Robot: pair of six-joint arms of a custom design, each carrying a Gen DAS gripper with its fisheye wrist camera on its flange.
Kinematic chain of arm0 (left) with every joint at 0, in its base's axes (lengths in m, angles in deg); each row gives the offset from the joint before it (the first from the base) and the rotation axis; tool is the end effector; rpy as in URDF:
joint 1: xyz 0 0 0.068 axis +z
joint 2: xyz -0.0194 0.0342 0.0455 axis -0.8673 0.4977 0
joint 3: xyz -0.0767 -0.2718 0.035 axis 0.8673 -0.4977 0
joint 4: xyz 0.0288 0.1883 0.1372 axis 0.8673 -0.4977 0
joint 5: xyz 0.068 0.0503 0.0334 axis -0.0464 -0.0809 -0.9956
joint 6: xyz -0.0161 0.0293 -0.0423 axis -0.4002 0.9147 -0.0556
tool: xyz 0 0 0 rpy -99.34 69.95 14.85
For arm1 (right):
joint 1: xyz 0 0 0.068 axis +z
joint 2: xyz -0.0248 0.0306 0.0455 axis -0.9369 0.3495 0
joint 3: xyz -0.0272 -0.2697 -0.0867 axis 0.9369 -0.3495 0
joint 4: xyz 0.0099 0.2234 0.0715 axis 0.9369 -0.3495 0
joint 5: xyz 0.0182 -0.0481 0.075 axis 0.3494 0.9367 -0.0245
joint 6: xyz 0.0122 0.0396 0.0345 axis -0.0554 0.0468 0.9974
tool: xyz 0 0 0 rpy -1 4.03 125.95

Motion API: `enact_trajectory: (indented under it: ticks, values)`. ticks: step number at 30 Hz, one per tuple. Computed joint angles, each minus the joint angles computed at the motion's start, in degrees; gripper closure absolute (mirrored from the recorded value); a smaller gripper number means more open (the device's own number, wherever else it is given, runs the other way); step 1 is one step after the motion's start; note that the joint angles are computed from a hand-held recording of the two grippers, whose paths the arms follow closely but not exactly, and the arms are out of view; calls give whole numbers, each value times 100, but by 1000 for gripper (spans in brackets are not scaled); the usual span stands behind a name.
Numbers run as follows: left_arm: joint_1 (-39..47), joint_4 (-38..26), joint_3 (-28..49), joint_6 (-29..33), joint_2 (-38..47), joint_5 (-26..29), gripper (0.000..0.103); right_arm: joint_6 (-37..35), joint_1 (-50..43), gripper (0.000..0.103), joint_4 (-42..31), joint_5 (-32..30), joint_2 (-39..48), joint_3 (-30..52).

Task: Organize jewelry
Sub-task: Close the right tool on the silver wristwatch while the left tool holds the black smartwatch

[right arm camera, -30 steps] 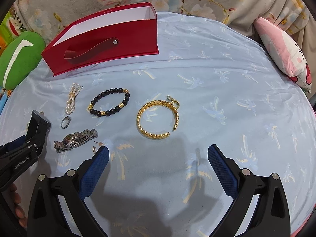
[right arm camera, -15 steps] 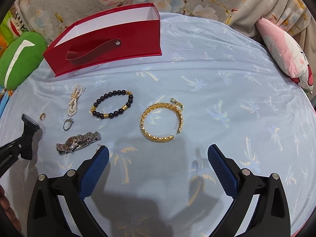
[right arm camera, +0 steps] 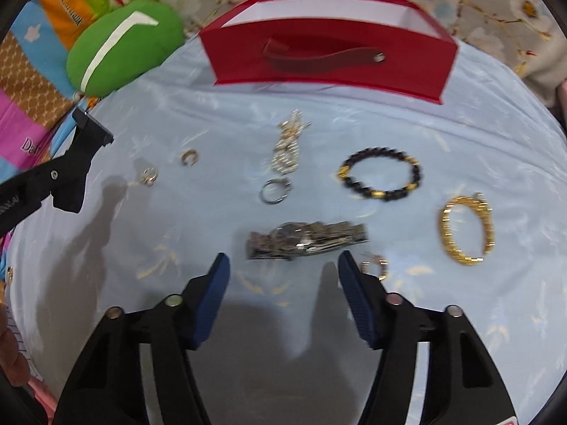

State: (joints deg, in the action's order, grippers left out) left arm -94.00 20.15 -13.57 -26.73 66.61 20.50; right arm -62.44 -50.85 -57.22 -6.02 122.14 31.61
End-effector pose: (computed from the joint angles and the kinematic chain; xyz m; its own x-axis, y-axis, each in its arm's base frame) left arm 0.1371 -0.0688 0.1327 -0.6941 -0.3187 -0.6456 -0.4084 0.9127 -0.0114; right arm 0.1984 0.0737 0.0746 -0.7666 -0.3689 -0.5256 -0.4829 0.8707 0.0934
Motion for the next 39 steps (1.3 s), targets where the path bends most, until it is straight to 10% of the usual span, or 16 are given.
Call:
enact_trajectory:
  ticks: [11, 17, 24, 39]
  values:
    - [98, 501, -251, 142, 185, 269, 88, 439, 302, 51, 353, 579, 507, 318]
    - [-13, 605, -261, 178, 244, 296, 88, 399, 244, 77, 602, 642, 603, 299]
    - [-183, 594, -230, 145, 273, 276, 88, 215, -107, 79, 436, 177, 451, 239]
    - [-1000, -678, 307, -296, -447, -386, 89, -34, -653, 79, -1129, -598, -2068, -22]
